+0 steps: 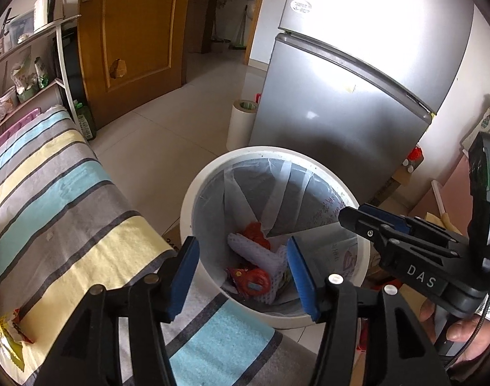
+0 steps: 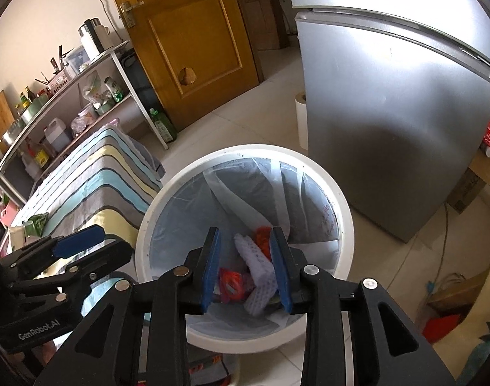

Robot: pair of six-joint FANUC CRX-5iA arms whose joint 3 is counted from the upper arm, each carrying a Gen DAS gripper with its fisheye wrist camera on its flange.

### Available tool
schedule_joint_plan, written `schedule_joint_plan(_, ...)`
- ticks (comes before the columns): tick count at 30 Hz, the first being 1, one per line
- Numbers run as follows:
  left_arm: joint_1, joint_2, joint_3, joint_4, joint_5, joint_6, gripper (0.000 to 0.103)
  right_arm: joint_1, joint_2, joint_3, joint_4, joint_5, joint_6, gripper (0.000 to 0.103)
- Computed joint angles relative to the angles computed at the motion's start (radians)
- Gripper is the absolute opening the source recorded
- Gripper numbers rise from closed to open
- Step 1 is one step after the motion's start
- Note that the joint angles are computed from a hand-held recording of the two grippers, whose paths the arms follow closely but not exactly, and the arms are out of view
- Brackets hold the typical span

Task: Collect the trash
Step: 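Carry the cup and box over the bin and open both tools to drop them, then move both tools back to the table toward the paper bag and snack bag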

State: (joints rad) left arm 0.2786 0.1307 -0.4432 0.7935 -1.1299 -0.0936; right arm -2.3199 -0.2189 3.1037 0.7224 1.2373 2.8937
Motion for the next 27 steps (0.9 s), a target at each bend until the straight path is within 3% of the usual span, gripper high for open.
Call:
schedule_joint_plan(13, 0.073, -0.012, 0.006, 0.066, -0.014, -0.027, 0.062, 0.032, -0.032, -0.078, 0.039, 0.036, 0.019, 0.033)
schedule_joint_plan(27, 0.197, 0.032, 0.061, 0.137, 0.018, -0.034, 0.062, 0.050, -0.129, -0.227, 0.072, -0.012, 0.126, 0.034)
